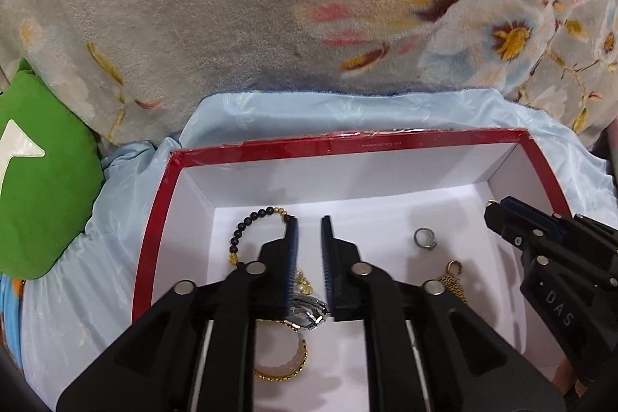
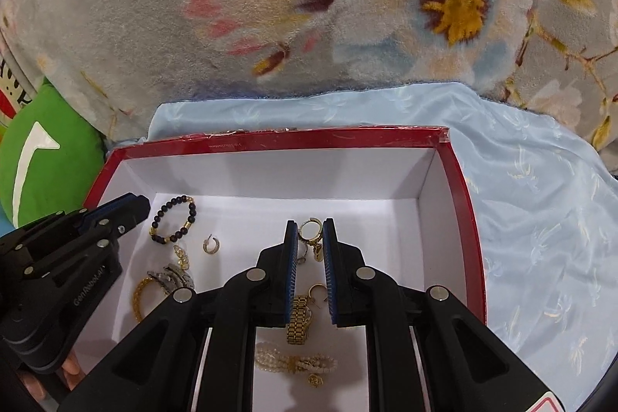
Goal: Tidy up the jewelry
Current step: 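Carry both pearl-drop earrings into the red box and open both grippers, then lift both open grippers out of the red box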
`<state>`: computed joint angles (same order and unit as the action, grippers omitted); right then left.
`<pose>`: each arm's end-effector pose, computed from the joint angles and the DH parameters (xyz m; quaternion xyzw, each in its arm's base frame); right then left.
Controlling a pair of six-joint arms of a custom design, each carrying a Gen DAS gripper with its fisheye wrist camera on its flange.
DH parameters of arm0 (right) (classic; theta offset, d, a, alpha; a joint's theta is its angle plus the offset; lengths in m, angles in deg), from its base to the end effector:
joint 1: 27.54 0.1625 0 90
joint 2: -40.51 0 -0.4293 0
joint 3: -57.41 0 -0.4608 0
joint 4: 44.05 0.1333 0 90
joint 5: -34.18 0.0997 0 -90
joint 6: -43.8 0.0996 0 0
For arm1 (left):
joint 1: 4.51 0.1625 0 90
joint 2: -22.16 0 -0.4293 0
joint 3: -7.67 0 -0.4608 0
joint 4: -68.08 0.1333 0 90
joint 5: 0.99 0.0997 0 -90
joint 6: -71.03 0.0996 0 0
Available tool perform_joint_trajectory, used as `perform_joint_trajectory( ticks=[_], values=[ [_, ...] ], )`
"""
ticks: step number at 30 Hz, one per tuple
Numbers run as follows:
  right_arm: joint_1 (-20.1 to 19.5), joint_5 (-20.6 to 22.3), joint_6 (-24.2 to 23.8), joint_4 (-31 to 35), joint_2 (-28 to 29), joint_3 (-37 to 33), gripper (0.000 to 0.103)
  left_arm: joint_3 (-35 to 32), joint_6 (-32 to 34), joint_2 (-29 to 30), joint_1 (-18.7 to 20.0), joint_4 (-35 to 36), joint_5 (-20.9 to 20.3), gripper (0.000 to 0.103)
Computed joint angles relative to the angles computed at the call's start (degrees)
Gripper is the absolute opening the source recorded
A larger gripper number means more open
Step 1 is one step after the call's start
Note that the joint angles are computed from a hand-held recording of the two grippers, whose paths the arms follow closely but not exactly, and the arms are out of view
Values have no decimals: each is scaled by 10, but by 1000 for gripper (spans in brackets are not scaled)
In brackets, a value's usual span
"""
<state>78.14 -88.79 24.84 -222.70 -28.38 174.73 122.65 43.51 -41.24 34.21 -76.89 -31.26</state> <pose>0.2357 -0.5471 0.2188 0.1749 -0.8887 0.3219 0.2758 -0.3162 -0.5346 0.1411 0.1640 0.8513 -0.3358 0.3683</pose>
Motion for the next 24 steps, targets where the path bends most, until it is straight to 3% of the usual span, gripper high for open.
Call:
perform_joint_trajectory(
  ticks=[4, 11, 24],
  values=[
    [2, -7, -1, 0, 2, -2, 14, 4, -4, -4, 0, -12, 2, 33],
    [2, -10, 4, -4, 2, -1, 21, 3, -2, 3, -5, -10, 23, 33],
    [3, -13, 8, -19, 2, 2, 22, 2, -9, 4, -6, -6, 30, 33]
  ],
)
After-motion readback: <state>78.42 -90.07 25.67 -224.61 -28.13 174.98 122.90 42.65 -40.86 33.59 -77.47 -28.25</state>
